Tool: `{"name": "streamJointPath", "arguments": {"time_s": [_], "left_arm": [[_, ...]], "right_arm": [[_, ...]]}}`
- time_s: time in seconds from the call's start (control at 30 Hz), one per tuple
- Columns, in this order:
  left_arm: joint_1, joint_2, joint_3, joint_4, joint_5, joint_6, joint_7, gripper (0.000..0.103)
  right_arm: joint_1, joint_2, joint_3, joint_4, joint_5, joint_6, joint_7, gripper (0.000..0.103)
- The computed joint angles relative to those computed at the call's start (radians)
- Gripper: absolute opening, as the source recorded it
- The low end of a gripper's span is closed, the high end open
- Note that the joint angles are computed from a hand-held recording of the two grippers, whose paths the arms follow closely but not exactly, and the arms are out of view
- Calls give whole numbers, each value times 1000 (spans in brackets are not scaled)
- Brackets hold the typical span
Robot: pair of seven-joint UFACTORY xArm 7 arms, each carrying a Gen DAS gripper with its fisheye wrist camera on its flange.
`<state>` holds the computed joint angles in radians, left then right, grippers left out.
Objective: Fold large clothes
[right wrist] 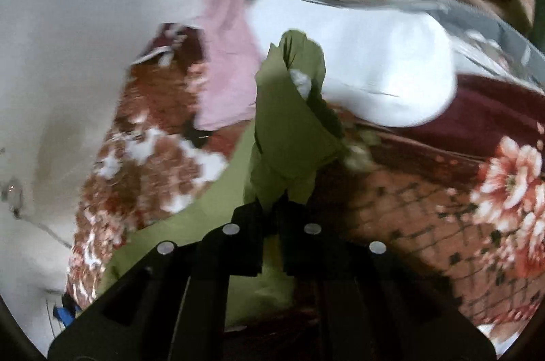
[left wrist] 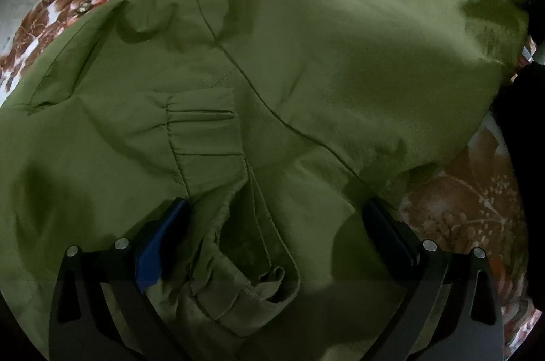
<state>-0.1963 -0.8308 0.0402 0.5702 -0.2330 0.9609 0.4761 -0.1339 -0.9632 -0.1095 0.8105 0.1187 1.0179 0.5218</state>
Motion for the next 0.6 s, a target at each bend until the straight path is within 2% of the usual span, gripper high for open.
{"name": "streamJointPath", "arguments": {"time_s": [0.07, 0.33, 0.6], "left_arm": [[1, 3, -1, 8, 2, 10, -3, 98], [33, -56, 61, 76, -40, 42, -12, 98], [112, -149, 180, 160, -22, 197, 38, 98]], "right_arm": [[33, 5, 27, 20, 24, -18, 5, 7], [196, 107, 140, 169, 100, -76, 39, 7], [333, 292, 255, 392, 138, -123, 89, 7]]}}
